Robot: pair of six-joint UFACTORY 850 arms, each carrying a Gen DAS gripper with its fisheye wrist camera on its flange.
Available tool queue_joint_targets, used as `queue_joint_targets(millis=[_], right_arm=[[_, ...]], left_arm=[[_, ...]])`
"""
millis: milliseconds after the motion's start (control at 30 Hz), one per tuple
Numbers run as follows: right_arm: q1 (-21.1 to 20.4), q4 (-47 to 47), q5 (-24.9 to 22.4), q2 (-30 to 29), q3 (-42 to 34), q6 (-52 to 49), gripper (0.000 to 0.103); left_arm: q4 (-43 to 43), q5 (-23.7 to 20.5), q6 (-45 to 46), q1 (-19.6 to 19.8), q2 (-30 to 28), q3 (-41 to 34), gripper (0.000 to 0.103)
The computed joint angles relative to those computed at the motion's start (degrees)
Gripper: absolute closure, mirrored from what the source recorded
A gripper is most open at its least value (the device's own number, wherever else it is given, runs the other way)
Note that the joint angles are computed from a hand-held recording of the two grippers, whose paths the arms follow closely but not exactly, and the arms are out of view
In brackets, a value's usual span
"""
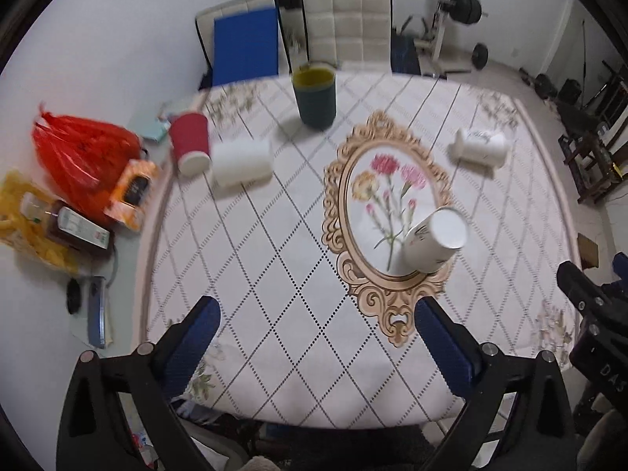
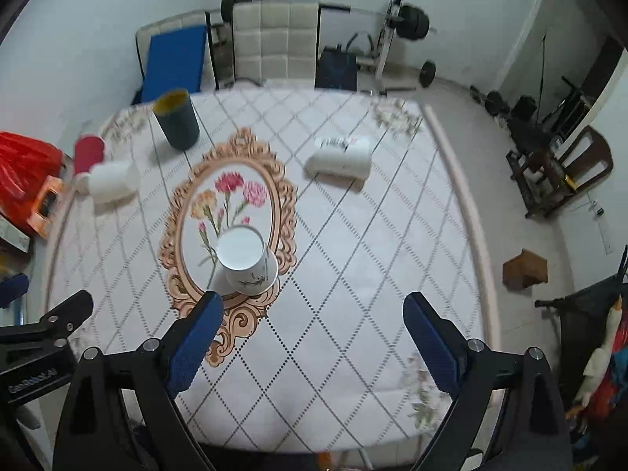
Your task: Flip cup upside down
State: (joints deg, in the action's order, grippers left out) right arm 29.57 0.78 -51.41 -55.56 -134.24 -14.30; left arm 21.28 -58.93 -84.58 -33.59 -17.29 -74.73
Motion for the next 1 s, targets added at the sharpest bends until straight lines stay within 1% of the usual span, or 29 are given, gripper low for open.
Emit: queue_joint_targets(millis=[100,200,433,533,733,1000], right_arm=[[-1.2,2.3,2.1,6.2,5.8,-2.2,0.008],[-2.3,4.8,2.9,10.6,9.6,-4.8,0.005],[-5.0,9.1,5.0,20.9,18.1,-9.1,0.005],[-6.1,11.7,4.8,23.8,19.9,-11.2,0.005],[-8.2,15.9,3.5,28.2,21.8,-14.3,0.003],[-9.9,18.6,2.9,31.5,23.2,-16.7,0.003]], left_arm=[[3.3,-3.7,-3.7,-2.8,1.3,-2.4,0.002],[5.4,-7.0,-6.8,-5.3,2.2,-4.9,0.002],[8.9,-14.5,-11.3,-10.3,2.5,-10.5,0.002],[10.0,-17.1,-11.8,-12.0,2.2,-13.0,0.002],[11.4,-20.5,-12.1,-14.6,1.6,-17.0,0.002],[13.7,-26.4,-13.4,-17.2,-0.1,-21.9,0.001]])
